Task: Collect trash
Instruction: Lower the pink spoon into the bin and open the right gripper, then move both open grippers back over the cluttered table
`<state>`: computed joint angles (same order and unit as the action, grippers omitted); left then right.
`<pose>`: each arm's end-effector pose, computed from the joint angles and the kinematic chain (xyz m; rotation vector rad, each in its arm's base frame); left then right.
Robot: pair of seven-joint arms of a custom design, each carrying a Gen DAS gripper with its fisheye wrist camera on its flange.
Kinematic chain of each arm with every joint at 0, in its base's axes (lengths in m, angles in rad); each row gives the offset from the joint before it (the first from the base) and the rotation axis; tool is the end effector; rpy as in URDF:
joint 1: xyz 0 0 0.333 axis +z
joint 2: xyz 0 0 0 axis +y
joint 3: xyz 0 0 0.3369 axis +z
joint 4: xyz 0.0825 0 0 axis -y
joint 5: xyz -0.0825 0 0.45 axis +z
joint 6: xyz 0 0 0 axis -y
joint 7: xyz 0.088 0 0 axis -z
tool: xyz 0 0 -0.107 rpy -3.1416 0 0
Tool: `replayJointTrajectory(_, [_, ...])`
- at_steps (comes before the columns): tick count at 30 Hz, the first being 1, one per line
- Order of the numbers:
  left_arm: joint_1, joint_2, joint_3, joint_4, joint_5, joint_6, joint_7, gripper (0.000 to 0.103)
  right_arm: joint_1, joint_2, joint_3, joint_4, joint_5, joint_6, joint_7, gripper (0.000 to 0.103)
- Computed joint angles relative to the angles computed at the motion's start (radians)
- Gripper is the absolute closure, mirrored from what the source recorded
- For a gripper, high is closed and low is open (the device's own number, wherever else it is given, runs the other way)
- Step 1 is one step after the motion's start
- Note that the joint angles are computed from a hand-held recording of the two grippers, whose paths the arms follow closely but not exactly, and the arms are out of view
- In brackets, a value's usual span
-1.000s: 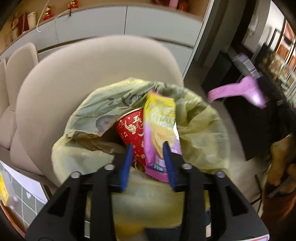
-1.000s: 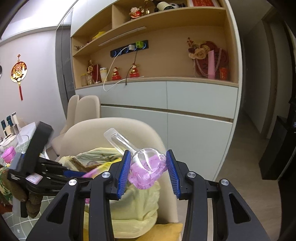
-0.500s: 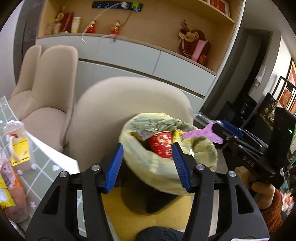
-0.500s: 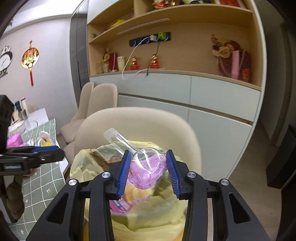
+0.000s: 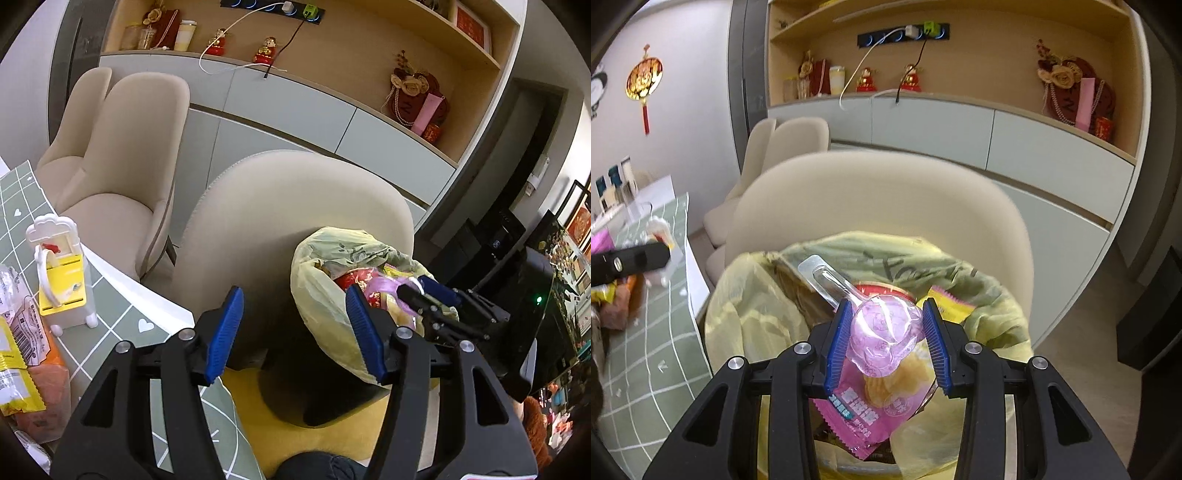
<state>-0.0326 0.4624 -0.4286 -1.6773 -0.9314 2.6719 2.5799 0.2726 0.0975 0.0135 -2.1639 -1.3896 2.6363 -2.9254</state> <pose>0.7168 -0.2822 0.3898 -1.2678 2.4912 -1.3841 0.5900 0.1993 0.3540 -1.4191 2.0175 -0.9848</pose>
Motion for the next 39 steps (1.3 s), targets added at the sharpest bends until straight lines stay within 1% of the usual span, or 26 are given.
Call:
replayJointTrajectory(7, [-0.011, -0.003, -0.001, -0.016, 0.022, 0.01, 0.011, 0.048, -0.015, -0.005, -0.01, -0.022, -0.006, 0.058, 0.047, 0.065])
replayJointTrajectory(13, [-0.01, -0.004, -0.005, -0.019, 0.031, 0.012, 0.012, 0.048, -0.024, -0.022, -0.009, -0.042, -0.039, 0.079, 0.096, 0.065])
replayJointTrajectory(15, [-0.004, -0.01, -0.012, -0.025, 0.018, 0.017, 0.027, 0.048, -0.026, -0.033, -0.006, -0.05, -0.061, 0.08, 0.116, 0.059])
replayJointTrajectory(16, [-0.002, -0.013, -0.013, -0.027, 0.014, 0.016, 0.031, 0.048, -0.026, -0.039, -0.003, -0.055, -0.068, 0.075, 0.124, 0.05])
replayJointTrajectory(18, [0.003, -0.024, -0.018, -0.036, -0.005, 0.022, 0.049, 0.048, -0.024, -0.054, 0.006, -0.066, -0.068, 0.05, 0.128, 0.048])
replayJointTrajectory(20, [0.011, -0.038, -0.025, -0.045, -0.036, 0.026, 0.079, 0.047, -0.021, -0.07, 0.017, -0.077, -0.056, 0.007, 0.12, 0.042])
replayJointTrajectory(23, [0.019, -0.068, -0.024, -0.064, -0.086, 0.013, 0.122, 0.046, -0.02, -0.107, 0.03, -0.102, -0.079, -0.017, 0.147, 0.042])
replayJointTrajectory(27, [0.015, -0.117, -0.001, -0.103, -0.14, 0.009, 0.192, 0.046, -0.021, -0.16, 0.055, -0.129, -0.166, -0.008, 0.212, 0.042])
replayJointTrajectory(30, [0.014, -0.16, 0.027, -0.141, -0.186, 0.006, 0.252, 0.046, -0.008, -0.171, 0.077, -0.123, -0.154, -0.007, 0.187, 0.042])
replayJointTrajectory(34, [0.021, -0.219, 0.074, -0.198, -0.27, 0.022, 0.362, 0.046, 0.017, -0.165, 0.103, -0.099, -0.151, -0.023, 0.185, 0.042])
replayJointTrajectory(38, [0.035, -0.263, 0.132, -0.238, -0.359, 0.023, 0.472, 0.044, 0.045, -0.134, 0.114, -0.056, -0.185, 0.004, 0.218, 0.042])
replayJointTrajectory(39, [0.04, -0.27, 0.148, -0.245, -0.378, 0.022, 0.5, 0.043, 0.054, -0.117, 0.116, -0.038, -0.184, 0.014, 0.208, 0.042])
